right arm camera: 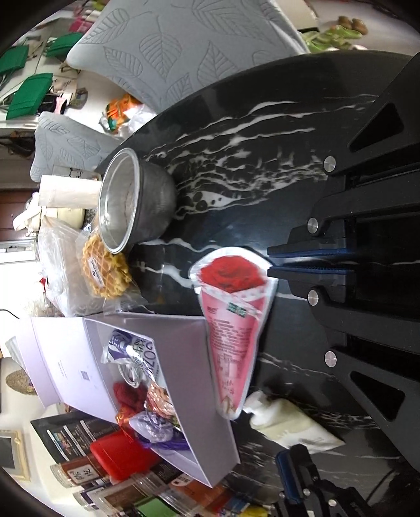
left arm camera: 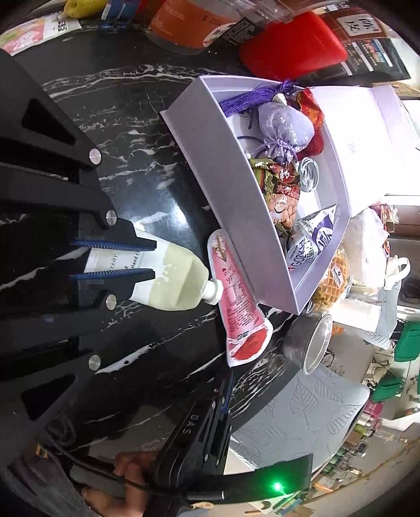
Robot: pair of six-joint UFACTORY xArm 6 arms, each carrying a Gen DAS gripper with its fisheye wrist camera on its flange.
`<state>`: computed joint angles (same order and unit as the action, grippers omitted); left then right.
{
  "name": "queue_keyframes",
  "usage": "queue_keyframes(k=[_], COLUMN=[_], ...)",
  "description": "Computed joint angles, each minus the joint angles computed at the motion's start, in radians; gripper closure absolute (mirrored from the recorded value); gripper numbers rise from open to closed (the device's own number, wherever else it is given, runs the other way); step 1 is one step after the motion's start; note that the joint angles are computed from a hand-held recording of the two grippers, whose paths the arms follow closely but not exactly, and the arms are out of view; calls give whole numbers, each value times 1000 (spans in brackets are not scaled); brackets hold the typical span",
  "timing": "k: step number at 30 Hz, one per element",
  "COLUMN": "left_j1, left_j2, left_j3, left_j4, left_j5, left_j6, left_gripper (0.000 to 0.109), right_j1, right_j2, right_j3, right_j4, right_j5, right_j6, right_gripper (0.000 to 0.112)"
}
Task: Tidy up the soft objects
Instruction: 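Lift the hand cream with the left tool while the right tool approaches the pink mask sachet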
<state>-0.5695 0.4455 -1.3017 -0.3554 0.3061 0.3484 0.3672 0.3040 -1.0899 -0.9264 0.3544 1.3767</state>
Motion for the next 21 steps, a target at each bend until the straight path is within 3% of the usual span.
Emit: queue_keyframes(k=[1, 2, 4, 5, 6, 8, 12, 20, 21], left_j1=[0, 1, 1, 0, -1, -2, -3, -30, -30], left_j2=[-3, -7, -19, -28, -38, -51, -37, 14, 22], left_j3=[7, 15, 38, 50, 63, 86, 70, 9, -3], left_j4=[23, 55, 85, 58, 23, 39, 104, -140, -152], left_j5=[-8, -22, -54, -70, -91, -131, -128, -90, -86], left_j6=[-12, -36, -63, -43, -18, -36, -76, 144, 156], left_gripper=[92, 80, 52, 31, 17, 10, 10, 10, 10], right_j1=[4, 8, 14, 18, 20, 23, 30, 34, 33], right_j2=[-5, -12, -27, -34, -41, -60, -88, -105, -103], right_j3=[7, 14, 30, 38, 47, 64, 79, 78, 76], right_j4=[-5, -10, -13, -14, -17, -33, -71, -88, -82], right_j5=[2, 7, 14, 16, 17, 19, 39, 68, 67], right_j6=[7, 16, 28, 36, 46, 66, 106, 108, 100], right_gripper=[107, 107, 107, 107, 107, 107, 107, 105, 101])
